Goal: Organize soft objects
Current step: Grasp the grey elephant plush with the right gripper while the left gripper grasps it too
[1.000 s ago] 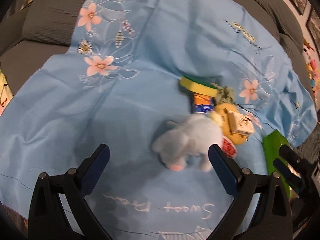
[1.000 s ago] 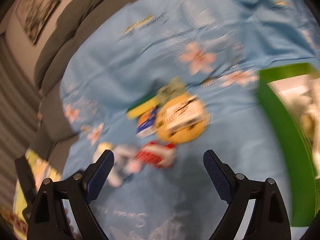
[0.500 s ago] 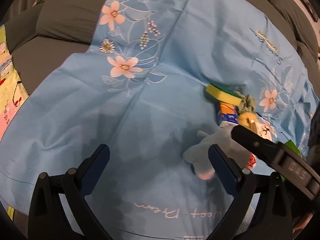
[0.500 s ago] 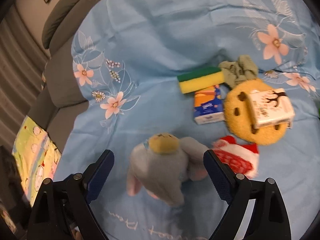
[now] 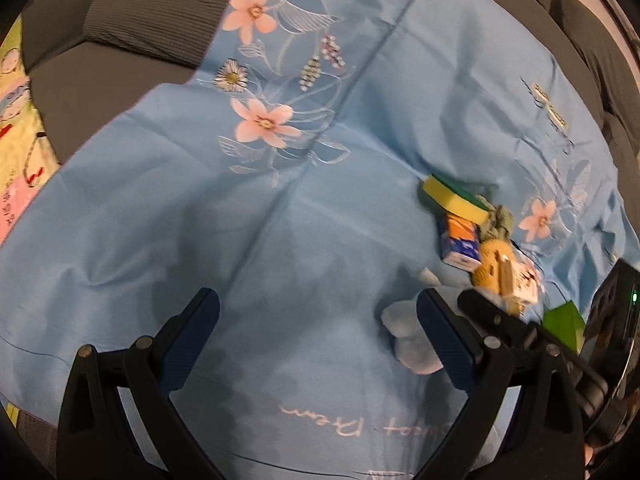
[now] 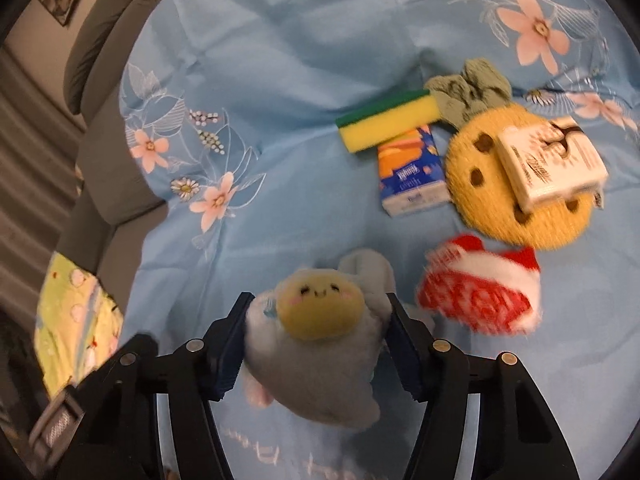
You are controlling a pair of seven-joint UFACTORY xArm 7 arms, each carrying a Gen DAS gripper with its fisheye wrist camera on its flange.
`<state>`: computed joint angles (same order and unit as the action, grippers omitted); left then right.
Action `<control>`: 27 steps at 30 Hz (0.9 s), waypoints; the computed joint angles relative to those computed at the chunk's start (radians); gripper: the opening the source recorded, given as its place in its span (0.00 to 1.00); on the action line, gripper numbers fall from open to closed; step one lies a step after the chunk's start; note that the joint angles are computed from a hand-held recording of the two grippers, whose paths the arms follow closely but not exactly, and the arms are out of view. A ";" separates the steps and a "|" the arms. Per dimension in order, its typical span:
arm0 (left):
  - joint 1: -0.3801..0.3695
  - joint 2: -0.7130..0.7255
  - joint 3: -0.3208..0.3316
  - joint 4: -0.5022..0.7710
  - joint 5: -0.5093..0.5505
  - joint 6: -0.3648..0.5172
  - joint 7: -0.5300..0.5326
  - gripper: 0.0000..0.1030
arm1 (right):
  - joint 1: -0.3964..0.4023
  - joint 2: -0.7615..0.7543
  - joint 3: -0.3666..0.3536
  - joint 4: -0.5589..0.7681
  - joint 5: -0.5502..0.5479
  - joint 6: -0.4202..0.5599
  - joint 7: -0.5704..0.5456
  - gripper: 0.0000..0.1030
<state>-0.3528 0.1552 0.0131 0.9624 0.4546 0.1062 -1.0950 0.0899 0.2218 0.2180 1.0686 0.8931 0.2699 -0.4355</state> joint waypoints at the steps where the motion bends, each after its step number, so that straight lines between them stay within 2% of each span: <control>1: 0.009 0.005 -0.015 0.002 -0.023 -0.007 0.023 0.96 | -0.016 -0.017 0.009 -0.016 0.034 0.018 -0.031 0.62; 3: 0.011 0.014 -0.035 0.008 -0.058 -0.017 0.061 0.96 | -0.028 -0.056 0.002 -0.051 0.093 0.062 -0.074 0.62; 4: -0.013 0.016 -0.014 0.012 -0.036 -0.017 0.040 0.96 | -0.028 -0.079 -0.009 -0.073 0.117 0.082 -0.085 0.62; 7: -0.048 0.029 0.003 0.033 0.006 -0.002 0.027 0.96 | -0.002 -0.126 -0.048 -0.120 0.104 0.126 -0.084 0.62; 10: -0.017 0.047 -0.053 0.041 -0.071 -0.008 0.123 0.96 | 0.028 -0.168 -0.073 -0.165 0.076 0.133 -0.090 0.62; 14: 0.170 0.081 -0.305 0.038 -0.379 -0.056 0.440 0.96 | 0.054 -0.200 -0.100 -0.198 0.102 0.141 -0.135 0.62; 15: 0.201 0.087 -0.349 0.038 -0.427 -0.060 0.485 0.96 | 0.059 -0.199 -0.105 -0.197 0.098 0.146 -0.142 0.62; 17: 0.226 0.101 -0.396 0.047 -0.490 -0.058 0.543 0.96 | 0.063 -0.196 -0.113 -0.195 0.083 0.162 -0.146 0.62; 24: 0.234 0.128 -0.447 0.071 -0.620 -0.045 0.694 0.94 | 0.051 -0.204 -0.137 -0.185 0.041 0.254 -0.179 0.65; 25: 0.223 0.127 -0.439 0.071 -0.628 -0.044 0.705 0.94 | 0.048 -0.206 -0.140 -0.182 0.023 0.271 -0.174 0.66; 27: 0.175 0.122 -0.392 0.071 -0.623 -0.042 0.707 0.94 | 0.040 -0.209 -0.149 -0.169 -0.071 0.313 -0.143 0.74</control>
